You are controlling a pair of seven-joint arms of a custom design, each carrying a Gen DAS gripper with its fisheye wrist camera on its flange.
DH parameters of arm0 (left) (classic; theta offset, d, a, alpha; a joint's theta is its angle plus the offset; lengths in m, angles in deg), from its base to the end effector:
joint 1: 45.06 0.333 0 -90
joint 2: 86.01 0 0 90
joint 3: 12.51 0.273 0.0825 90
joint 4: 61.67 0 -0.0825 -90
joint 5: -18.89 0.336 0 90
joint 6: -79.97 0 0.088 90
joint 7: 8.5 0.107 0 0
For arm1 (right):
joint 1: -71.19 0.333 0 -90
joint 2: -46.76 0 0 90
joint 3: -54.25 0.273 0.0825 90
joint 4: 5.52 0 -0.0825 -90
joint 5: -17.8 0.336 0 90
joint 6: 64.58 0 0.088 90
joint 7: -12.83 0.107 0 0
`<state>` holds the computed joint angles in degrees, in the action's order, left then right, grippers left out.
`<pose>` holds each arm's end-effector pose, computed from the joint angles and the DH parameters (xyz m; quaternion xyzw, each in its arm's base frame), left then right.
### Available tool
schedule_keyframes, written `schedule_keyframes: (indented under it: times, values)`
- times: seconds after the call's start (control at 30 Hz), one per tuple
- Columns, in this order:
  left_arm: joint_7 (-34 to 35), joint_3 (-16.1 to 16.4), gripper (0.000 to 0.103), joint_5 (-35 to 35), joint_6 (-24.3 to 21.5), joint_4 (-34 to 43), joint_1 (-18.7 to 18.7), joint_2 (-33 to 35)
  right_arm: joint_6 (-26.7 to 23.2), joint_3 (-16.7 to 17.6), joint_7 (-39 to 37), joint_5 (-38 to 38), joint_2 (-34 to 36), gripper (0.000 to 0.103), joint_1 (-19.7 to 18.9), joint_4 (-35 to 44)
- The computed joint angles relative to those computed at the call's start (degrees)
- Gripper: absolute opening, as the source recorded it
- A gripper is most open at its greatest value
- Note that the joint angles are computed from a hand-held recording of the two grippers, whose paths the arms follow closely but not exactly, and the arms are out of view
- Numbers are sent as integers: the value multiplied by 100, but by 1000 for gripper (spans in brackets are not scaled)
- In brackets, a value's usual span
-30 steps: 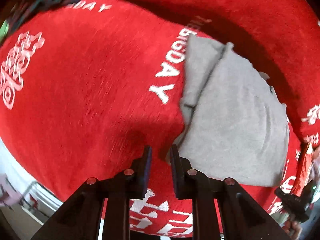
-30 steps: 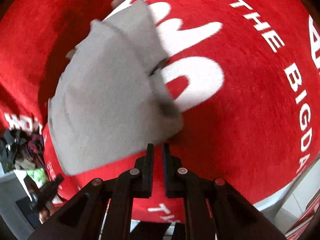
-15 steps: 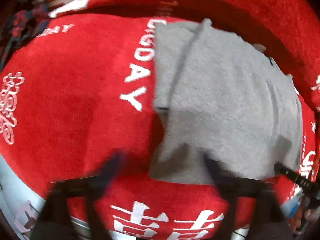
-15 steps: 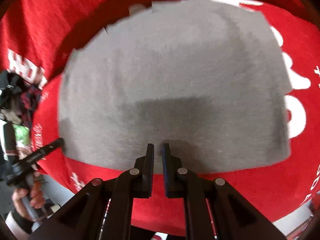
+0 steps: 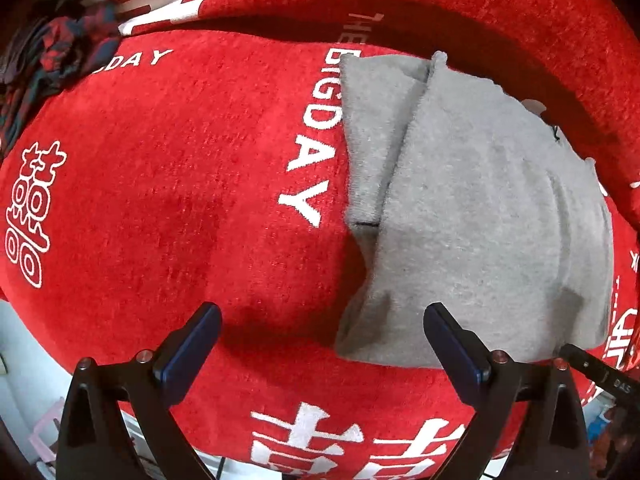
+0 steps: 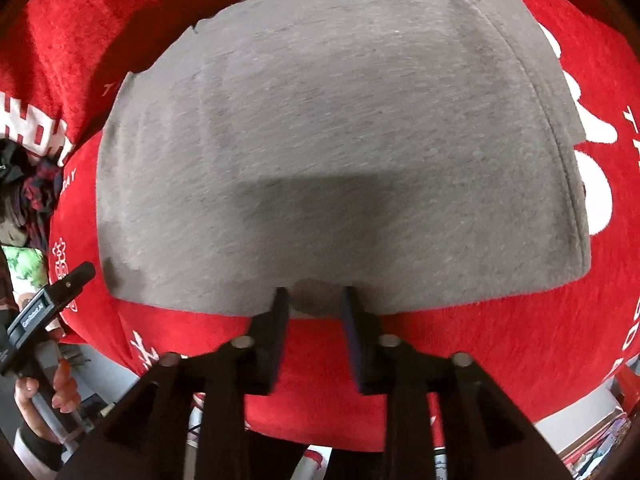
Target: Fold small clothes
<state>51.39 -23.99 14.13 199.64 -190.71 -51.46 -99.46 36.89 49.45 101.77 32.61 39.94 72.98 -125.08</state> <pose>0.4275 -0.1451 0.4443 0.7911 -0.6107 0.0364 0.0005 0.4583 -0.0025 0.4406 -0.6587 0.7350 0.1588 0.0270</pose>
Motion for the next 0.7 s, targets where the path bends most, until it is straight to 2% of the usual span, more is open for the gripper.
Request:
schedule_keyframes:
  times: [0.3, 0.5, 0.7]
  values:
    - [180, 38, 101, 31, -115, -65, 28, -35, -86, 94, 132, 385, 23, 40, 171, 128]
    - [60, -85, 101, 704, -289, 93, 53, 99, -16, 155, 233, 680, 50, 41, 267, 120]
    - [380, 57, 101, 447, -233, 66, 58, 124, 64, 188, 339, 935, -15, 41, 368, 37]
